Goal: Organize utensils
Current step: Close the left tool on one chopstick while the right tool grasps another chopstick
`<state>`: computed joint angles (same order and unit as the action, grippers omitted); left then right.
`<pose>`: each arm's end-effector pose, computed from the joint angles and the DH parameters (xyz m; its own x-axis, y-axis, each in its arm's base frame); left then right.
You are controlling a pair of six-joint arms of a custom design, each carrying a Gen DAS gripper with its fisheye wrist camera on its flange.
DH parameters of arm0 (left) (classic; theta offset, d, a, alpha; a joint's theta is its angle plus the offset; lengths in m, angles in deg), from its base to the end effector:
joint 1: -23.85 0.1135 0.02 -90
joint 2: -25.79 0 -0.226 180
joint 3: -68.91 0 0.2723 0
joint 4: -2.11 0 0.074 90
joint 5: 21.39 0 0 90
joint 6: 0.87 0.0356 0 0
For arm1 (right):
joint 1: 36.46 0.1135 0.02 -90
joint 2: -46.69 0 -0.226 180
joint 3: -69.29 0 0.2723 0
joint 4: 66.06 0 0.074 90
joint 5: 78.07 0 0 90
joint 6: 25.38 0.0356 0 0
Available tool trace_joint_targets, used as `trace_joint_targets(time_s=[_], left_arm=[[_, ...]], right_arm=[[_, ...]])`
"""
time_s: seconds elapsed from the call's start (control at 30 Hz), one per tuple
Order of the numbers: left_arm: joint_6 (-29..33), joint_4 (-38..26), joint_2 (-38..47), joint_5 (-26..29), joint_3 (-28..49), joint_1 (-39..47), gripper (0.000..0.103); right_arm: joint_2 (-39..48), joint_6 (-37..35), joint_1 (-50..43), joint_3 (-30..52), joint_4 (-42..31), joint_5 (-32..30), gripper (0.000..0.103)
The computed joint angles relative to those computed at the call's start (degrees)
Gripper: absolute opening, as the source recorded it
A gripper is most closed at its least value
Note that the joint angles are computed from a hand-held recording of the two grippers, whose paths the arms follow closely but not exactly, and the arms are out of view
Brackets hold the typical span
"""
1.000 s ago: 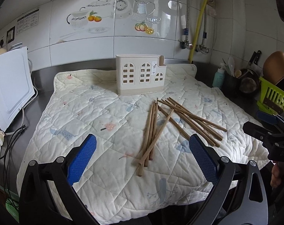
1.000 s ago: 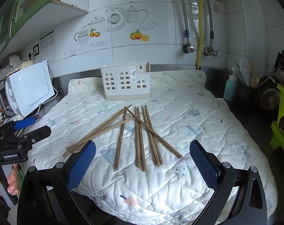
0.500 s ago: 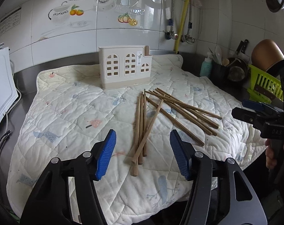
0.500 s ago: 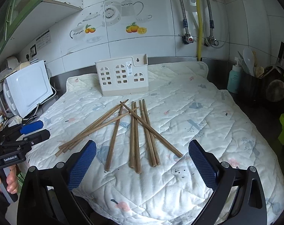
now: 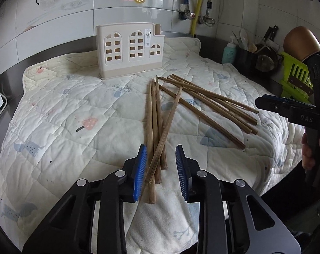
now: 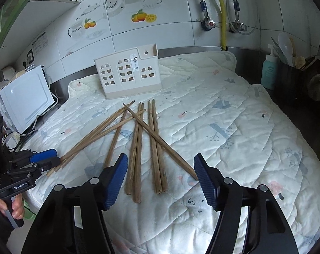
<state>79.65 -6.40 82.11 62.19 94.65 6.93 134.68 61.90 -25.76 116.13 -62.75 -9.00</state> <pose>0.2059 -0.0585 0.0941 -0.6290 0.0203 -0.7772 0.1040 0.9929 -0.0583 0.2942 0.0685 0.0944 -0.5807 -0.1548 -0.7992 -0.4787 0.8590 0.1814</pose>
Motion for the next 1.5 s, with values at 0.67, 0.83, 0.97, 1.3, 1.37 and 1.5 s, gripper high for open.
trace_joint_targets(time_s=[0.67, 0.83, 0.97, 1.3, 1.37, 1.5], left_arm=[[10.31, 3.65, 6.6, 7.5, 2.1, 5.08, 0.012], [11.25, 4.14, 6.15, 6.99, 1.6, 4.5, 0.012], [11.84, 4.08, 5.0, 7.22, 0.92, 4.35, 0.012], [12.07, 4.22, 6.97, 6.15, 2.17, 3.93, 0.011], [11.63, 4.48, 7.47, 6.12, 2.39, 3.68, 0.011], [11.21, 4.34, 7.32, 6.94, 2.34, 3.28, 0.011]], right_arm=[[11.2, -2.28, -3.21, 9.3, -3.67, -5.82, 0.044], [12.22, -2.61, -3.0, 9.95, -3.68, -5.25, 0.041], [12.77, -2.64, -2.87, 10.41, -3.61, -4.79, 0.037], [14.1, -4.82, -2.16, 10.58, -1.97, -3.33, 0.037], [14.14, -5.88, -1.73, 10.35, -1.16, -2.41, 0.037], [14.66, -6.59, -1.88, 10.69, -0.83, -2.94, 0.025]])
